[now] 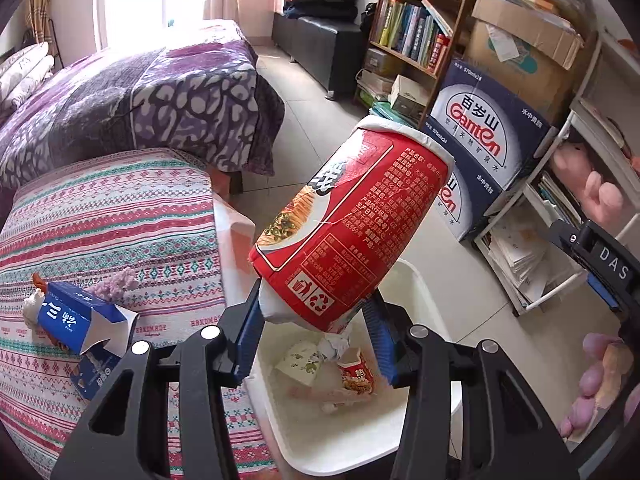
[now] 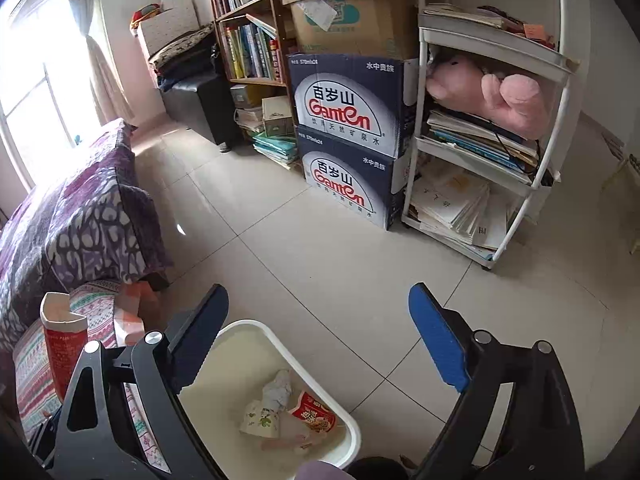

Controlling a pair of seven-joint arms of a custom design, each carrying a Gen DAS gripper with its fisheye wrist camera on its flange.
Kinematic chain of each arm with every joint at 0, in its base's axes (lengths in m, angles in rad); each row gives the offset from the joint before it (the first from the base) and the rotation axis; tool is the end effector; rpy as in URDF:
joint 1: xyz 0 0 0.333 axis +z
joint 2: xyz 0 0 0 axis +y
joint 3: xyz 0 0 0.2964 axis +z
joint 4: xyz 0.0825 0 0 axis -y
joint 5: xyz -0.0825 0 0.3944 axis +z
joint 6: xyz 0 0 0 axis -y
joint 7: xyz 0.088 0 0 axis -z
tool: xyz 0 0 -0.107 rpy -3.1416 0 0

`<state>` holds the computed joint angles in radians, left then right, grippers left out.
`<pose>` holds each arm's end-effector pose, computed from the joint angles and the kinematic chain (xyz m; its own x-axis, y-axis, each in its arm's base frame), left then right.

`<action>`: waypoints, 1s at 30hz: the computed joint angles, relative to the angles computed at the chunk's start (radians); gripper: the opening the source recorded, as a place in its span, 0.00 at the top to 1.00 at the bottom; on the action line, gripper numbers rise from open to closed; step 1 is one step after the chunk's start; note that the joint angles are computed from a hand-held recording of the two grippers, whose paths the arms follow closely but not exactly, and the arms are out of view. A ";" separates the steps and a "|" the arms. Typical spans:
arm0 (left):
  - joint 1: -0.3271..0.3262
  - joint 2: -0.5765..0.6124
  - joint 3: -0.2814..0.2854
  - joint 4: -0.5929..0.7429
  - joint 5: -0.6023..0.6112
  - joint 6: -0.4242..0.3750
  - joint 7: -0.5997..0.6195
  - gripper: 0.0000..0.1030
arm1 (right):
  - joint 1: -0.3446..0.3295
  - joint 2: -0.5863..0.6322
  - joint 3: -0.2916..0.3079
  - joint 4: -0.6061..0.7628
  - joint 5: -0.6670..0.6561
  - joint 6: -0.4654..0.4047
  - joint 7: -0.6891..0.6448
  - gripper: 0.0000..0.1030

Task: Collect trash
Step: 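Carry the foil over the white bin and open the right tool while the left tool carries the cup, then open the left tool over the white bin to drop the red cup, then reach to the blue carton with white flap and grasp it with the left tool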

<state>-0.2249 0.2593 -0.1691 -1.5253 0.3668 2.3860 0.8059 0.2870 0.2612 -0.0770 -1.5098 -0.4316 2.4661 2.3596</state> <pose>0.6446 -0.2496 0.5595 0.1492 -0.9782 0.1447 -0.7739 -0.2066 -0.5987 0.6783 0.1521 0.5749 -0.2810 -0.9546 -0.0988 -0.6609 0.2671 -0.7013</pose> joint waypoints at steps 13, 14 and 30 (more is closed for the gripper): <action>0.014 0.061 -0.028 0.052 -0.160 0.033 0.113 0.37 | 0.007 -0.003 -0.010 0.000 -0.078 -0.019 0.058 0.09; 0.012 0.059 -0.026 0.051 -0.157 0.029 0.112 0.37 | 0.007 -0.002 -0.008 0.002 -0.078 -0.019 0.056 0.09; 0.047 -0.039 0.034 -0.051 -0.053 -0.126 -0.094 0.26 | 0.053 0.049 0.020 0.065 -0.031 -0.067 -0.047 0.07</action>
